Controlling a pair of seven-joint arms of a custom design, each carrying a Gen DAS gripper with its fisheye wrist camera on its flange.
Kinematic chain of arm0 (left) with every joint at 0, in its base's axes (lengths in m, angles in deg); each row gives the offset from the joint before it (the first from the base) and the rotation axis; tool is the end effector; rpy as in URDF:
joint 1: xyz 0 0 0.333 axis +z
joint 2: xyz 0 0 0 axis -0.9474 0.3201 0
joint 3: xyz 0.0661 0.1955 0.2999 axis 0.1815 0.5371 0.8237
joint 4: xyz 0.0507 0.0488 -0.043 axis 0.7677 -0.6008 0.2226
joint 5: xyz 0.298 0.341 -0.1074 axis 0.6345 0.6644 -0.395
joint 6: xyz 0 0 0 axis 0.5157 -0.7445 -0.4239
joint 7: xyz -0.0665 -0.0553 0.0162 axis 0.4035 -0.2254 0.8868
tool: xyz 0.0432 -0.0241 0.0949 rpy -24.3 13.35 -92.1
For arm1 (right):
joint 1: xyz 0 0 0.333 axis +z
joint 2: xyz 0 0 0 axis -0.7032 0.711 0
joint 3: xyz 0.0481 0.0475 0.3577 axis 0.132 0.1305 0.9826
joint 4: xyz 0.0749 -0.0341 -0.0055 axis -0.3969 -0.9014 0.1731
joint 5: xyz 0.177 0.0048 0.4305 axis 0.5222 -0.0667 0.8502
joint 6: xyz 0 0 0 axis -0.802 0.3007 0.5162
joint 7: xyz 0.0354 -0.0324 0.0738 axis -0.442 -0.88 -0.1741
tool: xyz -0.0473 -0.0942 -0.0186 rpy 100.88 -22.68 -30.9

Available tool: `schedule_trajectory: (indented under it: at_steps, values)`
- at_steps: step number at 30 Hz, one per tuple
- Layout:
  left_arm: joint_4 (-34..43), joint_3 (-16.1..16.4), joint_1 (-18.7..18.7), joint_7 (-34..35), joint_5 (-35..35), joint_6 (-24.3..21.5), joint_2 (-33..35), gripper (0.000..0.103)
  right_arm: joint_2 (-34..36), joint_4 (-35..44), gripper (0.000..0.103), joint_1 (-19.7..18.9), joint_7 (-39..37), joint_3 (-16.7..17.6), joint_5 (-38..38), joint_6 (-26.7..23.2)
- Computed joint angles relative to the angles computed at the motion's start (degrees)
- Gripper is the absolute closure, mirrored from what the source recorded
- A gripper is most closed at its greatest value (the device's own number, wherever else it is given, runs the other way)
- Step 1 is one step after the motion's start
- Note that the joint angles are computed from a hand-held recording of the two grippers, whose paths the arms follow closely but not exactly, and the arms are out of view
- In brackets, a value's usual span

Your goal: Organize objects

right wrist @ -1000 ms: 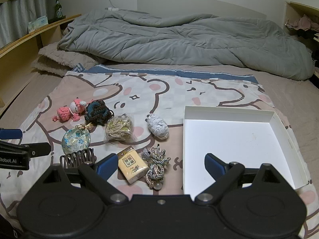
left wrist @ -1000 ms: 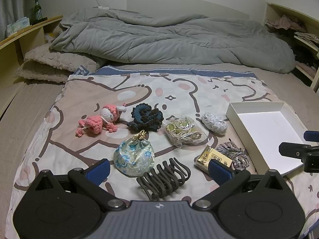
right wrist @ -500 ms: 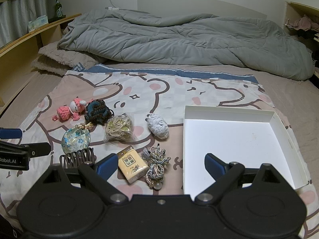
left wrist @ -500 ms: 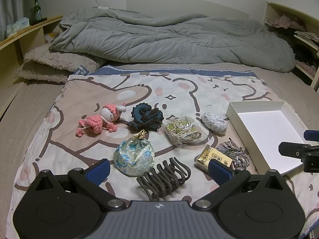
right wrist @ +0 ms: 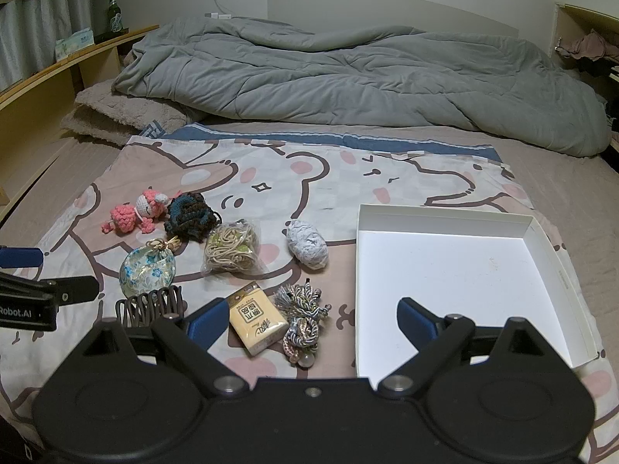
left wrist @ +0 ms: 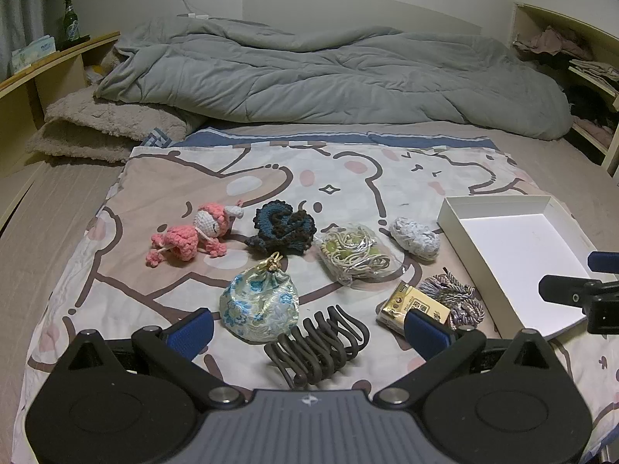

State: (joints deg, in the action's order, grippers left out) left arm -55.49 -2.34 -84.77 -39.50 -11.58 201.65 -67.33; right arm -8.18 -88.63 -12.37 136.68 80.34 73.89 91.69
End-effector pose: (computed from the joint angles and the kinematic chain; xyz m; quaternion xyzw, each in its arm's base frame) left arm 0.3621 -0.3017 0.5646 -0.7807 0.5030 -0.2047 0.3090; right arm 0.4866 0.4755 0.5421 -0.8324 0.3954 -0.1556 0.3559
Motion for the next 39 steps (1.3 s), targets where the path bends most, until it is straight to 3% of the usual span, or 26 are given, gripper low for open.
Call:
schedule_trajectory:
  at_steps: [39]
  values:
    - [0.5,-0.1,-0.1,-0.2,0.3,-0.2,0.6,0.000,-0.1,-0.8,0.009,0.1,0.8,0.0,-0.6,0.4]
